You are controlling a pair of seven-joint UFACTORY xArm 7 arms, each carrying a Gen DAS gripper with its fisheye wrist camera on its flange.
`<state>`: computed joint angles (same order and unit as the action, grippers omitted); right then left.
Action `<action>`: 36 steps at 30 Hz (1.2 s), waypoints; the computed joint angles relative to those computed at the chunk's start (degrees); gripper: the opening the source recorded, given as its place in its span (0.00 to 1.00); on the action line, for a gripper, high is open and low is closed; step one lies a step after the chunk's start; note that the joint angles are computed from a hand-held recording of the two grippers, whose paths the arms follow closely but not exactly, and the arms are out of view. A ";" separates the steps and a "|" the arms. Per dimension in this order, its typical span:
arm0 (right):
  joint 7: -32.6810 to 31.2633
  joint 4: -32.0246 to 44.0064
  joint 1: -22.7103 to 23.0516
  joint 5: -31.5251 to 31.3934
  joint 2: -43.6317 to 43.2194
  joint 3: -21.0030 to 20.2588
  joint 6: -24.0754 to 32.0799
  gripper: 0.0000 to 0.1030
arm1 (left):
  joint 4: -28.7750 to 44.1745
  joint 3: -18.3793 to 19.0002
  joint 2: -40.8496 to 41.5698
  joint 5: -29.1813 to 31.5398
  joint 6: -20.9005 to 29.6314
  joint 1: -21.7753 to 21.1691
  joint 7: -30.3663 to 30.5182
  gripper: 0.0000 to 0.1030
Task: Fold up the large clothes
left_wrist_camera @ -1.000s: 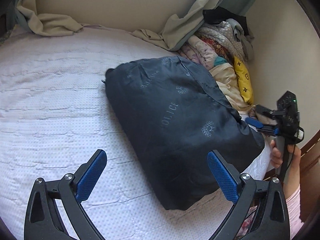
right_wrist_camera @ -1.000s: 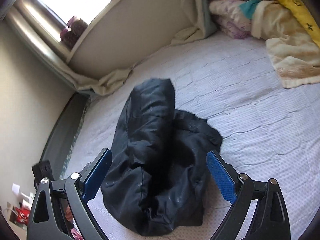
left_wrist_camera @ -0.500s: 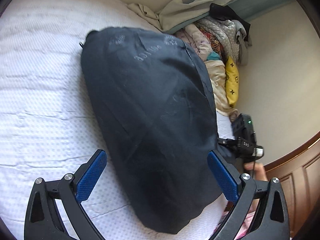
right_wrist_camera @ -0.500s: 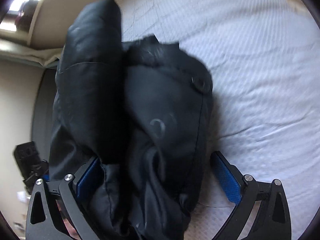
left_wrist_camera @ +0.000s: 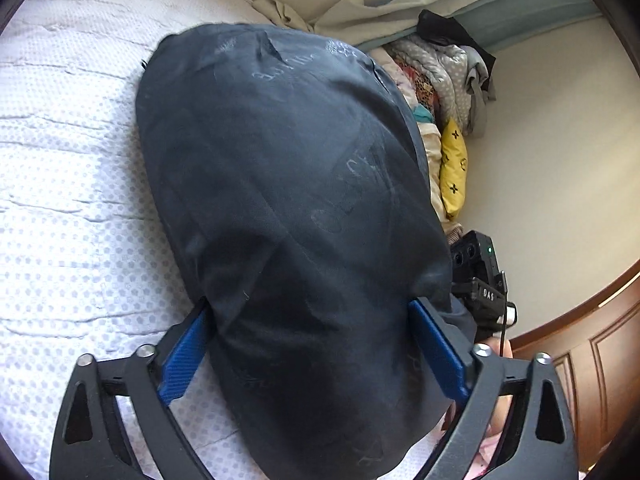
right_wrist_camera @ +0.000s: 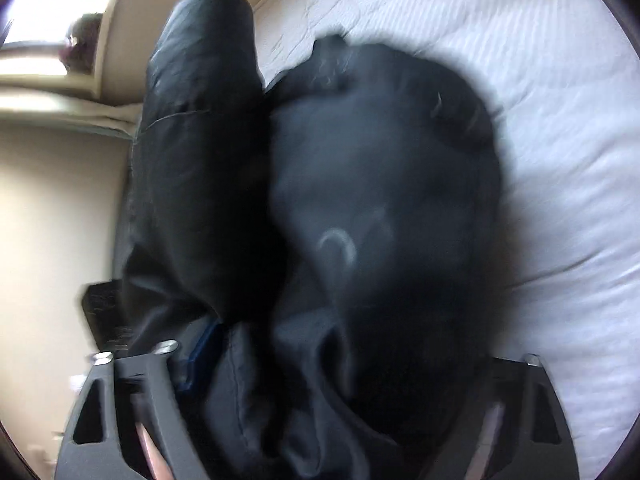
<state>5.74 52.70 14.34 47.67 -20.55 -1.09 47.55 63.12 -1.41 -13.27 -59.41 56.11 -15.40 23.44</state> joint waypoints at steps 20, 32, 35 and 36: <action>-4.81 9.79 8.44 0.78 7.79 5.74 -14.01 0.60 | -3.34 4.12 -13.48 15.58 -9.80 0.89 -5.79 0.79; -1.75 16.90 8.67 -5.44 18.96 10.83 -15.46 0.60 | -10.71 8.60 -16.33 21.37 -9.76 3.49 -5.95 0.79; 0.05 17.37 8.24 -7.28 19.84 11.40 -15.40 0.63 | -12.46 8.40 -17.49 21.31 -11.17 3.48 -5.03 0.81; 0.42 17.17 8.11 -7.39 19.76 11.48 -15.45 0.64 | -12.33 8.20 -17.40 21.54 -11.32 3.45 -5.30 0.82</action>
<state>6.17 69.87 22.46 40.28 -0.80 10.39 32.11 50.79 6.79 -30.67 -37.87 44.79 -11.95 18.13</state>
